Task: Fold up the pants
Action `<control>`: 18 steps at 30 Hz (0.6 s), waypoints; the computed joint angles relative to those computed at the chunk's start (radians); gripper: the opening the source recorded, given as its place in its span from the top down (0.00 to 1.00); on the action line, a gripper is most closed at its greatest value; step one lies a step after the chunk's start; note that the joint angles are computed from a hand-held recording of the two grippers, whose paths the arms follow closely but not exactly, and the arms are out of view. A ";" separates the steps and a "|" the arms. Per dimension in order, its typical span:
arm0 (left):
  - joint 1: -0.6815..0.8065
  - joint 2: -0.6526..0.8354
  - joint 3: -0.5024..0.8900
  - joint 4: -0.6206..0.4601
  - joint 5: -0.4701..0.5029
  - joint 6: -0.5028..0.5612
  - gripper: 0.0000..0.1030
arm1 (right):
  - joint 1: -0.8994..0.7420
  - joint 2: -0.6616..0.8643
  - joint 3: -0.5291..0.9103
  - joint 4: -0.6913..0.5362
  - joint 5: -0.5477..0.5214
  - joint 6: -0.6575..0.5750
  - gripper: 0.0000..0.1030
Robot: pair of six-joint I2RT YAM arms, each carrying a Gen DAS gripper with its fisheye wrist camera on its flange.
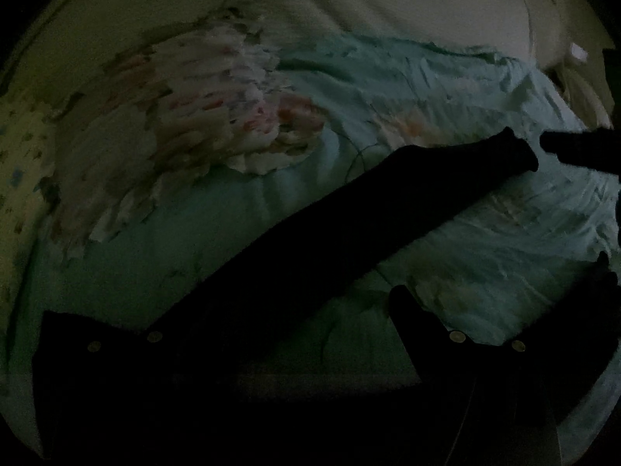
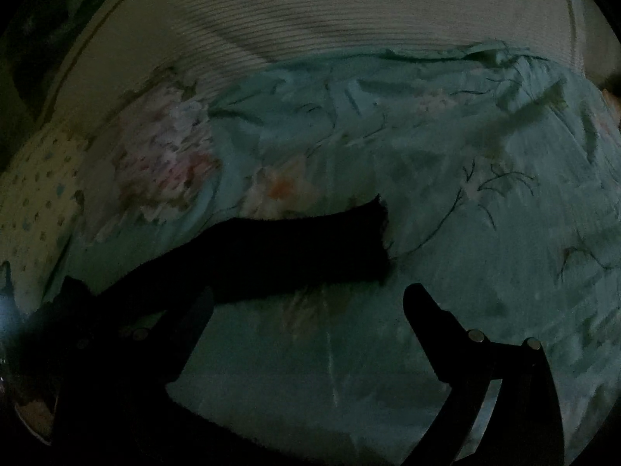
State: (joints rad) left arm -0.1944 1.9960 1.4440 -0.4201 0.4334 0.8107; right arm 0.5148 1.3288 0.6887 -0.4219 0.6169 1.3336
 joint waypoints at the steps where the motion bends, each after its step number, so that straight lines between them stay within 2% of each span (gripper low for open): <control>1: -0.006 0.012 0.014 -0.006 -0.005 0.000 0.15 | -0.025 -0.011 -0.012 0.017 -0.013 -0.018 0.05; 9: -0.067 0.138 0.164 -0.057 -0.071 -0.002 0.15 | -0.224 -0.043 -0.088 0.163 -0.142 -0.159 0.05; 11: -0.072 0.185 0.235 -0.106 -0.072 -0.002 0.15 | -0.276 -0.041 -0.112 0.211 -0.184 -0.188 0.08; 14: -0.076 0.234 0.308 -0.151 -0.077 -0.012 0.15 | -0.362 -0.010 -0.135 0.283 -0.270 -0.238 0.21; 16: -0.078 0.283 0.379 -0.206 -0.082 -0.010 0.17 | -0.408 0.022 -0.139 0.312 -0.322 -0.256 0.39; 17: -0.077 0.301 0.405 -0.228 -0.084 -0.006 0.22 | -0.427 0.036 -0.140 0.327 -0.350 -0.265 0.42; 18: -0.075 0.316 0.423 -0.245 -0.079 0.002 0.26 | -0.441 0.051 -0.140 0.341 -0.370 -0.276 0.52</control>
State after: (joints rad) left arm -0.2692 2.3117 1.8673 -0.6650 0.3543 0.8126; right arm 0.0737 1.3796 0.5491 -0.0808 0.2471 1.0576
